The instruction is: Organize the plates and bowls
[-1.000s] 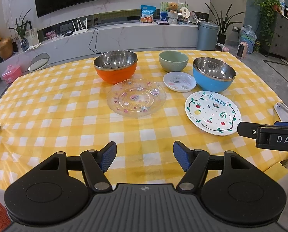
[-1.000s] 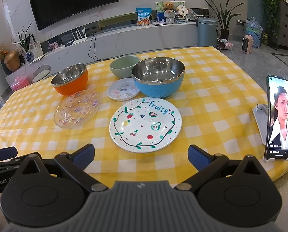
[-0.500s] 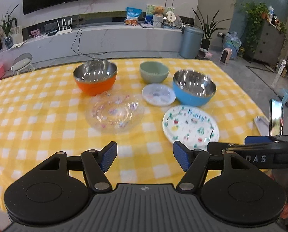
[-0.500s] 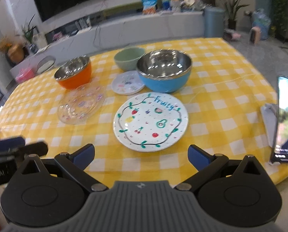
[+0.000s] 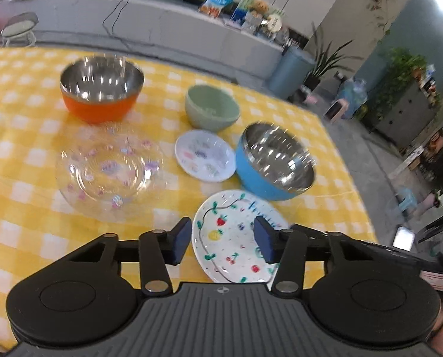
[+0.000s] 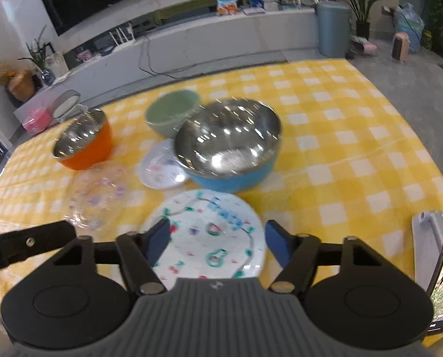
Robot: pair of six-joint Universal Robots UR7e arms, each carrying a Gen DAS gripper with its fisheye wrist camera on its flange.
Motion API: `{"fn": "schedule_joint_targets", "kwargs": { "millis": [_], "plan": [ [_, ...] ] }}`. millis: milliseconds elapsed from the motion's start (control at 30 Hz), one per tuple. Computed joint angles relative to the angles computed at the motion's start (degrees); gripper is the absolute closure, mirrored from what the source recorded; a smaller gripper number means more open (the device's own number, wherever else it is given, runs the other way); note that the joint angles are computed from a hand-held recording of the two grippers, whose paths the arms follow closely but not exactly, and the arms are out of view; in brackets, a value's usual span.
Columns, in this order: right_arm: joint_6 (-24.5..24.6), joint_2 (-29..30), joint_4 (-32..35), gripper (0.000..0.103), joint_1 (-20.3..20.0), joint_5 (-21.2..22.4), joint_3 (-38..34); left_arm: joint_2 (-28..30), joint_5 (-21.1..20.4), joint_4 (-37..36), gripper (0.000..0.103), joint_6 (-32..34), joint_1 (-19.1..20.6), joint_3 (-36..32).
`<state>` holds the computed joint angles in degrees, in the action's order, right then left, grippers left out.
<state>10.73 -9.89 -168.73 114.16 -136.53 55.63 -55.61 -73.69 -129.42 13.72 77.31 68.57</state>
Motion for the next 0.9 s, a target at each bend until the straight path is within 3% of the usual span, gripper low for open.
{"fn": "schedule_joint_targets", "kwargs": {
  "millis": [100,267,667,900],
  "plan": [
    [1.9,-0.95,1.81,0.048,-1.15,0.43,1.56,1.2,0.7,-0.45,0.055,-0.79,0.47,0.2],
    [5.6,-2.54,1.65,0.065,-3.21,4.72,3.63,3.08,-0.2,-0.53,0.061,-3.4,1.64,-0.87],
    [8.55,-3.42,1.27,0.074,-4.91,7.52,5.15,4.45,-1.45,-0.68,0.068,-3.93,2.98,-1.51],
    [10.19,-3.53,1.04,0.08,-5.75,9.68,5.46,5.15,-1.52,0.05,0.076,-3.79,3.37,-2.28]
  ]
}}
